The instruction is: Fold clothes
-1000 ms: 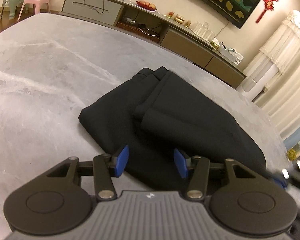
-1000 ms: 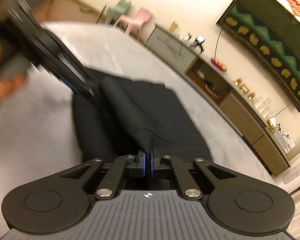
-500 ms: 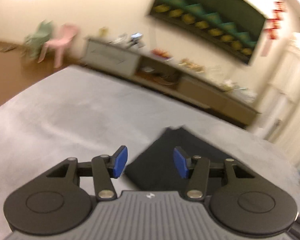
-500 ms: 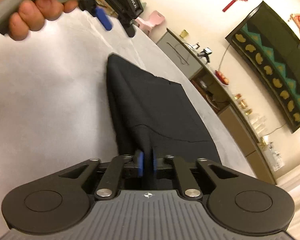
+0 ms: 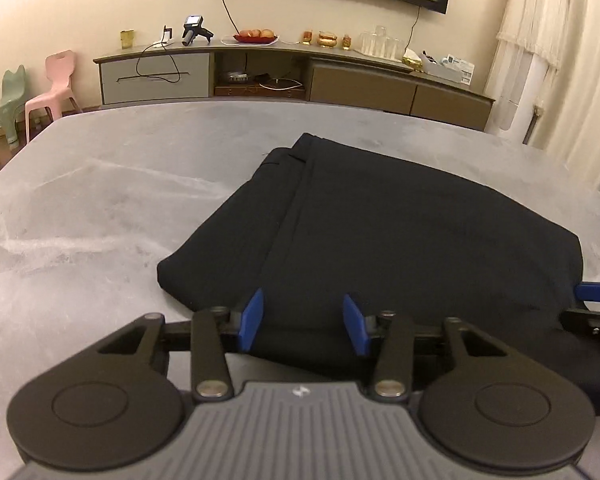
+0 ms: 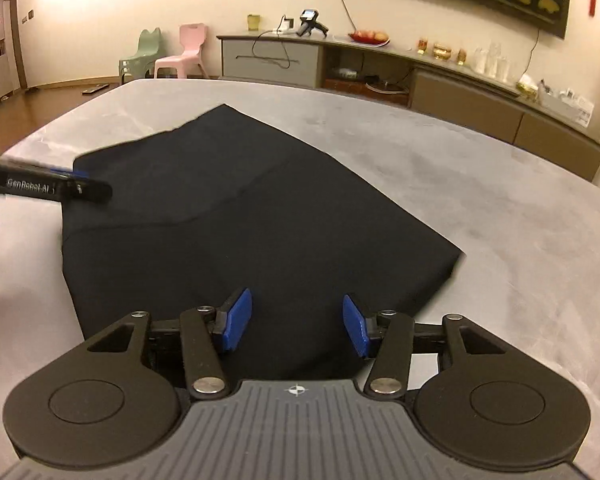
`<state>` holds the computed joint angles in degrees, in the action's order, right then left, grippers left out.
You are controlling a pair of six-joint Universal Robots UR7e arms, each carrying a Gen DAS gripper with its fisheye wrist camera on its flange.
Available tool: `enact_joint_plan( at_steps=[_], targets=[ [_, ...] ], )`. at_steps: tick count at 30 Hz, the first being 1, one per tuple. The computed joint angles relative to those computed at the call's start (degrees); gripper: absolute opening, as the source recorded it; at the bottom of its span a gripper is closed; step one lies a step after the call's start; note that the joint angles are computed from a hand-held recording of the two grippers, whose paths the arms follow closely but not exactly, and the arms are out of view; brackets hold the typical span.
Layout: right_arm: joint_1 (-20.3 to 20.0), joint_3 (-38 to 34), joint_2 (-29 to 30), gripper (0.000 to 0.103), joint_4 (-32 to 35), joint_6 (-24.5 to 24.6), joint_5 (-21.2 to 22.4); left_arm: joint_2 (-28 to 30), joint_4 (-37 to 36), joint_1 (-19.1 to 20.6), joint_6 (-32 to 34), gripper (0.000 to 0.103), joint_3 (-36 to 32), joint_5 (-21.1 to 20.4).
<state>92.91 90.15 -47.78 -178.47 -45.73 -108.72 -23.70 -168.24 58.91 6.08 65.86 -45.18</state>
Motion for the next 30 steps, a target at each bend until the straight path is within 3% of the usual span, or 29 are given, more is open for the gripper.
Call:
enact_joint_plan(
  at_steps=[1,2,4,7,9,13,15,18,22,24,27,30],
  targets=[
    [-0.2,0.0,-0.6,0.063,0.8,1.7,-0.5,0.0,0.3,0.0,-0.6,0.045,-0.1,0.1],
    [-0.4,0.0,-1.1,0.064,1.4,3.4,-1.4,0.1,0.9,-0.1,-1.1,0.046,-0.4,0.3],
    [0.4,1.9,-2.2,0.052,-1.8,4.6,-3.6,0.1,1.4,-0.3,-1.9,0.047,-0.5,0.8],
    [1.2,9.0,-6.5,0.052,-5.7,4.5,4.8,0.3,1.2,-0.5,-1.7,0.05,-0.3,1.2],
    [1.6,11.7,-7.2,0.052,-5.0,0.3,7.5,0.2,1.2,-0.6,-2.0,0.05,0.0,1.3],
    [1.9,13.1,-5.1,0.045,-4.4,-10.6,5.1,-1.2,1.2,-0.9,-4.4,0.05,2.3,0.1],
    [0.5,12.2,-4.8,0.048,-4.8,-14.0,5.7,-2.1,2.0,-1.0,-5.5,0.05,3.4,-1.9],
    [0.2,9.0,-4.2,0.049,-5.3,-16.5,1.8,-1.8,3.5,-1.4,-4.4,0.051,3.0,-2.9],
    [-0.1,6.4,-8.1,0.049,6.8,-17.5,-0.1,-1.2,-0.7,-2.2,-2.0,0.05,2.5,-0.8],
    [-0.2,6.4,-10.7,0.049,10.1,-15.1,2.6,-2.1,-4.8,-2.2,-0.5,0.051,3.3,-4.4],
    [-0.3,5.1,-11.1,0.049,8.3,-5.7,9.8,-1.8,-2.4,-1.3,-0.6,0.053,1.5,-10.3],
    [-1.1,2.4,-7.8,0.049,7.2,-0.2,10.3,0.4,2.3,-1.0,0.5,0.053,-1.0,-9.3]
  ],
)
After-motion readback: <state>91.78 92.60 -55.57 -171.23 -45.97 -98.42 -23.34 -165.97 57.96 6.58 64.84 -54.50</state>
